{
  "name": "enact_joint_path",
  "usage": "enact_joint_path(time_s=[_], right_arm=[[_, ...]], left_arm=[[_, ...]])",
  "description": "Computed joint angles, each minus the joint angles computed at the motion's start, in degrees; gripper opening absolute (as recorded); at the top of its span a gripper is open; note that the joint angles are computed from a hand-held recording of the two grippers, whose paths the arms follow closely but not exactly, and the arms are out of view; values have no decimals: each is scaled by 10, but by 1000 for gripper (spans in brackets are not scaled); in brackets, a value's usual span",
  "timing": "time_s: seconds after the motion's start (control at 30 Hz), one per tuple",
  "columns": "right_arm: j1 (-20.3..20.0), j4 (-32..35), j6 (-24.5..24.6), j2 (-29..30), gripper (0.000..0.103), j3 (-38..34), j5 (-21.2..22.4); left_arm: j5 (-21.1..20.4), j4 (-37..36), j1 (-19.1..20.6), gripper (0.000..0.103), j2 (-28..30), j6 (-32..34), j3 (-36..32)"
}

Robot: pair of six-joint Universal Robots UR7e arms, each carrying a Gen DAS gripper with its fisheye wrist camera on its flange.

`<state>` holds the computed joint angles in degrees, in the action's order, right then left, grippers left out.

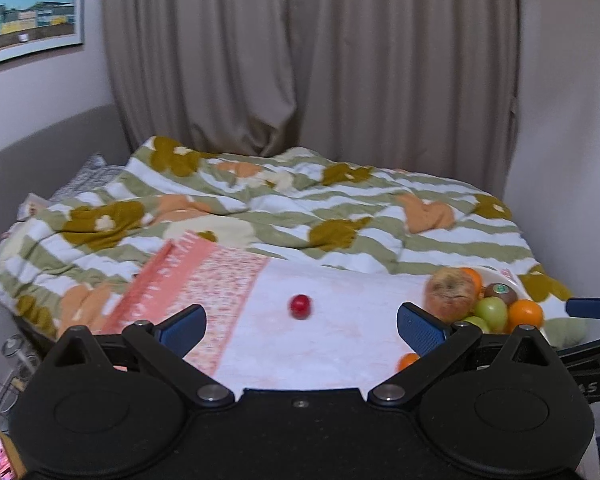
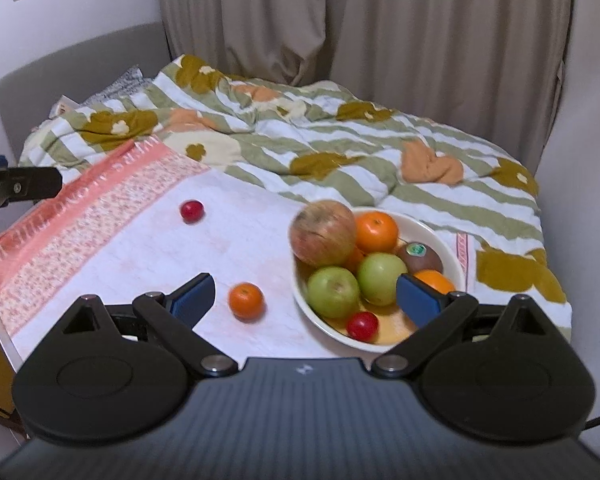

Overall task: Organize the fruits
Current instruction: 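Withdraw both tools from the bowl toward the last loose fruits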

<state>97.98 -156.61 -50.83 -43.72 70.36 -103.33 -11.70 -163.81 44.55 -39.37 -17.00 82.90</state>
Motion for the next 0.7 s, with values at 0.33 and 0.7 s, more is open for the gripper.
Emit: enact_joint_path(time_s=[0.33,0.7], right_arm=[[22,12,64,14,103,-11,-11],[43,-11,182,59,103,-23,-101]], left_arm=[[15,-40,16,103,-33,59,25],[-101,-23,77,103,-60,166,5]])
